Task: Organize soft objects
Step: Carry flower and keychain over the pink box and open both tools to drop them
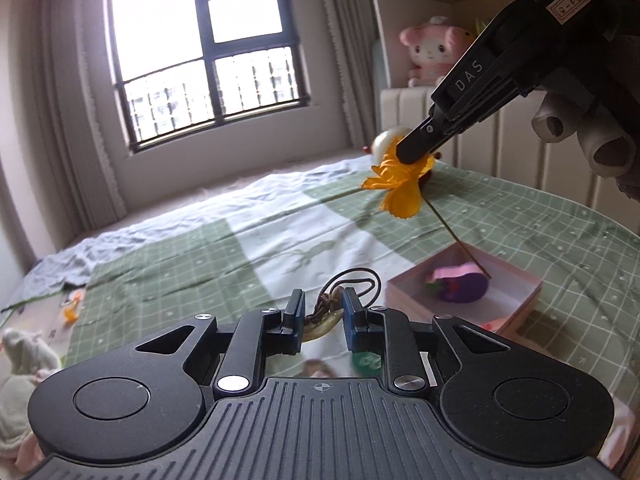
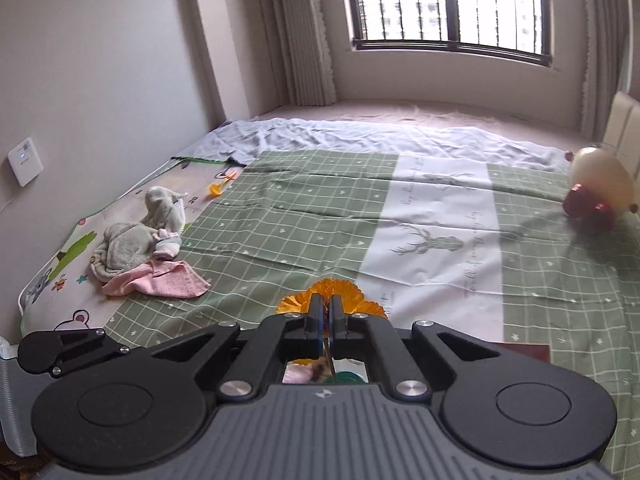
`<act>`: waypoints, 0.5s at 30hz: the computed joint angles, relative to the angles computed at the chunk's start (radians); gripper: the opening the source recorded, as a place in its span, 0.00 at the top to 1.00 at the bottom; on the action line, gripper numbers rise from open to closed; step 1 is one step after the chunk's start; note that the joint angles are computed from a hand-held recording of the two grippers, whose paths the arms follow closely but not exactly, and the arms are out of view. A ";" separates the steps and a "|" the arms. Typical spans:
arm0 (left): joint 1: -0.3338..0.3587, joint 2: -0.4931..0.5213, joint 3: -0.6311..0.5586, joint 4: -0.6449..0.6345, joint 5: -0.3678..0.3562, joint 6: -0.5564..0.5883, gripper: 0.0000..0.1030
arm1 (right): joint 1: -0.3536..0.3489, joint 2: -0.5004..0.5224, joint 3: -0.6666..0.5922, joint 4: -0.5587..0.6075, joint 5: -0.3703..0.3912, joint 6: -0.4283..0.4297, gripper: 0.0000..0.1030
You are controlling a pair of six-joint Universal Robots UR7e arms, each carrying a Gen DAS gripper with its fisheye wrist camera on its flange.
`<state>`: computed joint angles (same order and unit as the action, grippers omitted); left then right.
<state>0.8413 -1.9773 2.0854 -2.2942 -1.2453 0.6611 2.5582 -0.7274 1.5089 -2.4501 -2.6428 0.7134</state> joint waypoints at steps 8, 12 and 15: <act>-0.078 0.083 0.098 -0.075 -0.022 -0.114 0.78 | -0.006 -0.170 0.235 -0.004 -0.034 0.143 0.98; -0.088 0.157 0.141 -0.120 -0.054 -0.173 0.78 | -0.023 -0.238 0.333 -0.006 -0.043 0.198 0.98; -0.086 0.215 0.168 -0.155 -0.083 -0.216 0.78 | -0.049 -0.283 0.409 -0.048 -0.035 0.208 0.98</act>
